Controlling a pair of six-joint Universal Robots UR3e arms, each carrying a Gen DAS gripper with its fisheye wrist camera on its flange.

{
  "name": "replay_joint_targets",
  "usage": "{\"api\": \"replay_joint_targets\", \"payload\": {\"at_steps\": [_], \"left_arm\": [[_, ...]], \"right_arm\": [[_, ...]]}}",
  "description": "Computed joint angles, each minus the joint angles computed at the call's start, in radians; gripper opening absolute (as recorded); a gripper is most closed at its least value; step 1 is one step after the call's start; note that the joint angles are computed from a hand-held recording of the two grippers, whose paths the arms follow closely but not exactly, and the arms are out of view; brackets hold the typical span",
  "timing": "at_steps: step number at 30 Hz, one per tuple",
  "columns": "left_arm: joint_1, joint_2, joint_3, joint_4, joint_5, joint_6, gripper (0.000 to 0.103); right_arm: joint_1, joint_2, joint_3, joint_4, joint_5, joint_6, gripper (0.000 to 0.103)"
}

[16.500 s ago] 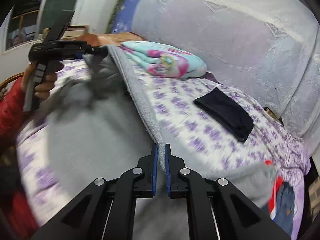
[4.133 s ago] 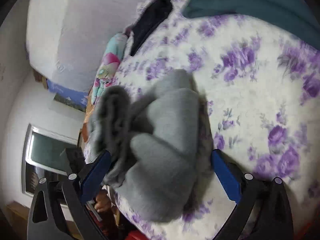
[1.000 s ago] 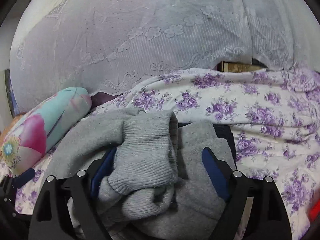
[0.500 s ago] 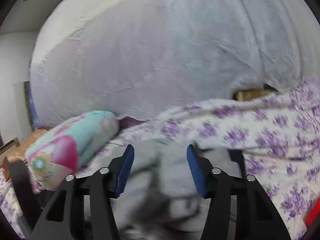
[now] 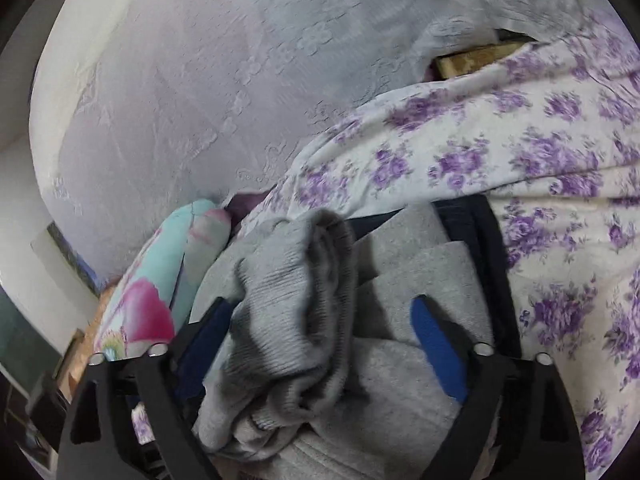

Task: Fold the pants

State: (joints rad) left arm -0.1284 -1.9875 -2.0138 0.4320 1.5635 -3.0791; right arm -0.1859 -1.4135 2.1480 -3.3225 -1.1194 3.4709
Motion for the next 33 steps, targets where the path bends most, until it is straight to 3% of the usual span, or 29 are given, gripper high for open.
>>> {"api": "replay_joint_targets", "payload": {"at_steps": [2, 4, 5, 6, 7, 10, 14, 19, 22, 24, 25, 26, 29, 33], "left_arm": [[-0.001, 0.003, 0.001, -0.007, 0.000, 0.001, 0.098], [0.005, 0.010, 0.001, -0.023, -0.016, 0.001, 0.098], [0.006, 0.012, 0.001, -0.031, -0.023, 0.001, 0.098], [0.007, 0.014, 0.001, -0.040, -0.028, 0.001, 0.098], [0.006, 0.014, 0.003, -0.043, -0.025, 0.000, 0.098], [0.018, 0.031, -0.008, -0.040, -0.031, -0.011, 0.098], [0.080, 0.135, -0.057, -0.065, -0.089, -0.080, 0.098], [0.155, 0.241, -0.057, -0.216, -0.281, -0.137, 0.098], [0.064, 0.152, 0.059, -0.370, -0.170, -0.086, 0.099], [0.041, 0.062, 0.124, -0.437, -0.162, -0.047, 0.099], [0.045, 0.033, 0.137, -0.449, -0.173, -0.059, 0.099], [0.056, 0.033, 0.133, -0.450, -0.188, -0.071, 0.099], [0.082, 0.079, 0.109, -0.452, -0.199, -0.084, 0.099], [0.095, 0.153, 0.028, -0.314, -0.164, -0.120, 0.099]], "right_arm": [[0.030, 0.017, -0.008, -0.020, 0.005, -0.023, 0.096], [0.089, 0.028, -0.032, -0.016, -0.071, -0.053, 0.089], [0.130, 0.040, -0.046, -0.029, -0.140, -0.071, 0.070], [0.148, 0.040, -0.040, -0.055, -0.176, -0.070, 0.060], [0.134, 0.034, -0.030, -0.067, -0.144, -0.059, 0.046], [0.123, -0.006, -0.015, -0.085, -0.110, -0.047, 0.039], [0.162, -0.140, 0.033, -0.132, -0.197, -0.083, 0.037], [-0.056, -0.316, 0.130, 0.024, -0.108, -0.083, 0.037], [-0.132, -0.193, 0.142, 0.083, -0.100, -0.113, 0.040], [-0.152, -0.087, 0.173, -0.042, -0.110, -0.100, 0.052], [-0.164, -0.092, 0.171, -0.032, -0.092, -0.096, 0.063], [-0.175, -0.113, 0.164, -0.001, -0.065, -0.101, 0.063], [-0.151, -0.163, 0.165, -0.015, -0.114, -0.090, 0.066], [-0.037, -0.239, 0.184, -0.150, -0.299, -0.074, 0.067]]}}
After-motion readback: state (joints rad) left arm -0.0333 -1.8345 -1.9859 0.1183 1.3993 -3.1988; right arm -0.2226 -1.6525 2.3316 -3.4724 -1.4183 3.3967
